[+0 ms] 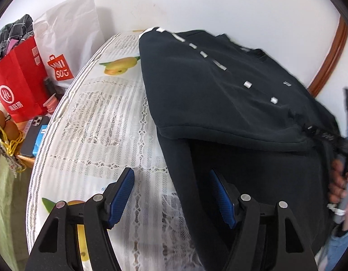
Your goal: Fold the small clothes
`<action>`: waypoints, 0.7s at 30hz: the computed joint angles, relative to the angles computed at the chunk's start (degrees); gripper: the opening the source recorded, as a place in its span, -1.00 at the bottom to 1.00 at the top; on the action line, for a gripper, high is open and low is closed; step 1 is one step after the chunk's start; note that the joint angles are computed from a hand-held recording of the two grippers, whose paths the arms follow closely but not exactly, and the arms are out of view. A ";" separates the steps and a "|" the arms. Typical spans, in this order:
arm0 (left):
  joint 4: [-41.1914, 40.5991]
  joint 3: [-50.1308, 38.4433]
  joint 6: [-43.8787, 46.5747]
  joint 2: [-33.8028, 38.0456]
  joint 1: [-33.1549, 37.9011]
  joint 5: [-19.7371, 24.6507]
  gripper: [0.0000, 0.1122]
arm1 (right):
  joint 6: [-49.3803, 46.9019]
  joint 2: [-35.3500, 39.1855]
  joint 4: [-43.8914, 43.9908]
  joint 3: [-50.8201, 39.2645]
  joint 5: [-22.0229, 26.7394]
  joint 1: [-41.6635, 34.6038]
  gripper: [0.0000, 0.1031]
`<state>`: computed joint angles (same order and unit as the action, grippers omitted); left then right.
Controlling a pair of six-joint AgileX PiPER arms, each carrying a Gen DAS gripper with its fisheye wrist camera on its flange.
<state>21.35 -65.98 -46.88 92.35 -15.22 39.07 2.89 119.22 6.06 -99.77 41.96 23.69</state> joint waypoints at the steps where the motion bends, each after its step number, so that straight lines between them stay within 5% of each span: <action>1: 3.24 -0.21 -2.60 0.44 -1.10 0.75 0.20 | -0.81 -0.26 -0.25 -0.28 -0.25 0.12 -0.73; 21: 7.10 -2.00 -7.03 2.47 -1.71 4.49 0.37 | -1.47 2.21 -2.29 -18.37 -0.35 -13.01 -0.74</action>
<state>28.45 -67.99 -53.91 94.82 -16.92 43.56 1.41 121.43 3.77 -118.14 41.61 10.68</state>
